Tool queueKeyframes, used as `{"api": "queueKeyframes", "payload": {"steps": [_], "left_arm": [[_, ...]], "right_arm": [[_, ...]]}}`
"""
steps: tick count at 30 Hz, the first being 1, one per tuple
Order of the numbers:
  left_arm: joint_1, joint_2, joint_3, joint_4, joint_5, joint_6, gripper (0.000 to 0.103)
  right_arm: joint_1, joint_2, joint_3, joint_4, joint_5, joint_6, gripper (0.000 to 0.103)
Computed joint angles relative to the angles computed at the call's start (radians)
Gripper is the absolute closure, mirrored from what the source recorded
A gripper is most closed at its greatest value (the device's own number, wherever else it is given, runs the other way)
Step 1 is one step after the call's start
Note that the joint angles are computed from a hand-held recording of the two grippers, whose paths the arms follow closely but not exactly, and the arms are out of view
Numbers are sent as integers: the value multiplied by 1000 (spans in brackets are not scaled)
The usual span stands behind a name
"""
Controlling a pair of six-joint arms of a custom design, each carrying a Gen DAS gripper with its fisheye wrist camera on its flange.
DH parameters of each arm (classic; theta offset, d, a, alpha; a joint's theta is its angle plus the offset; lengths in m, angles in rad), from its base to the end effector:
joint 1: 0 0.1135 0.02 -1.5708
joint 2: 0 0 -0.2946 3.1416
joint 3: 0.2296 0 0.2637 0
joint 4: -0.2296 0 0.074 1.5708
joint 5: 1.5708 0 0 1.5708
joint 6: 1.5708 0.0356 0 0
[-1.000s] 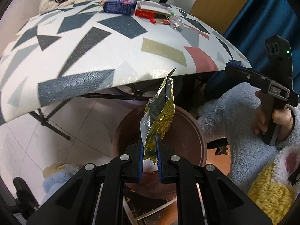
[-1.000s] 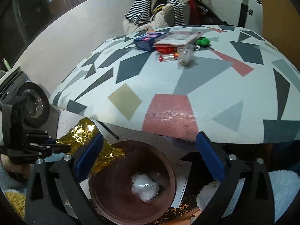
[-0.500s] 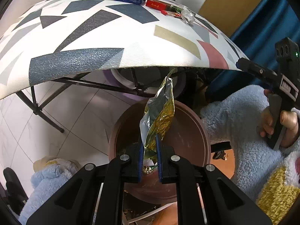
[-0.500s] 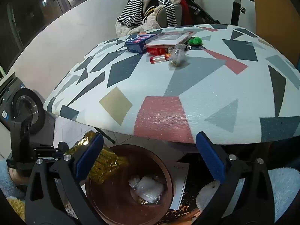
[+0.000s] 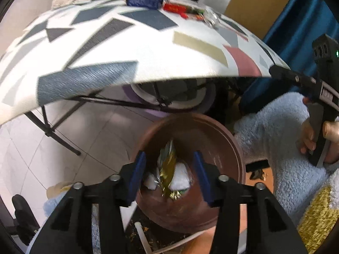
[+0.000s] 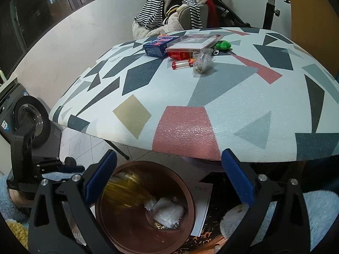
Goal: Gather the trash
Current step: 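Move the right gripper to the clear plastic wrapper and grasp it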
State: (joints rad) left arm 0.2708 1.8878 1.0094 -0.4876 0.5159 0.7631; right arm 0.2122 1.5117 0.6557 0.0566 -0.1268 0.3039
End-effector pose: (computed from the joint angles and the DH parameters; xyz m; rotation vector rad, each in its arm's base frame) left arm 0.3355 0.0749 0.1313 0.7215 2.5742 -0.4772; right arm 0.2849 0.0660 0.1746 0.0482 2.3977 0.3956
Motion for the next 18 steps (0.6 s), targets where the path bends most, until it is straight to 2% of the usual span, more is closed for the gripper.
{"api": "queueKeyframes", "payload": {"steps": [1,2,3,6,9,15,18], "left_arm": [[5,-13,-12,31,1,-20,34],[10,-25,-23,63,0,-40,14],[16,-43,-41,109,-3,-69,6],[41,-63,-53,174,9,-130,6],[51,-70,-61,212,-9,-168,6],[70,-105,-94,321,-21,-246,6],[86,-124,-104,362,-11,-281,6]], "right_arm": [[4,-1,-1,4,3,-1,6],[6,0,-1,5,4,-3,6],[8,4,2,2,3,-4,6],[7,16,18,-20,-7,-5,6],[24,24,39,-57,54,5,6],[17,22,38,-67,80,21,6],[2,13,34,-57,53,8,6]]}}
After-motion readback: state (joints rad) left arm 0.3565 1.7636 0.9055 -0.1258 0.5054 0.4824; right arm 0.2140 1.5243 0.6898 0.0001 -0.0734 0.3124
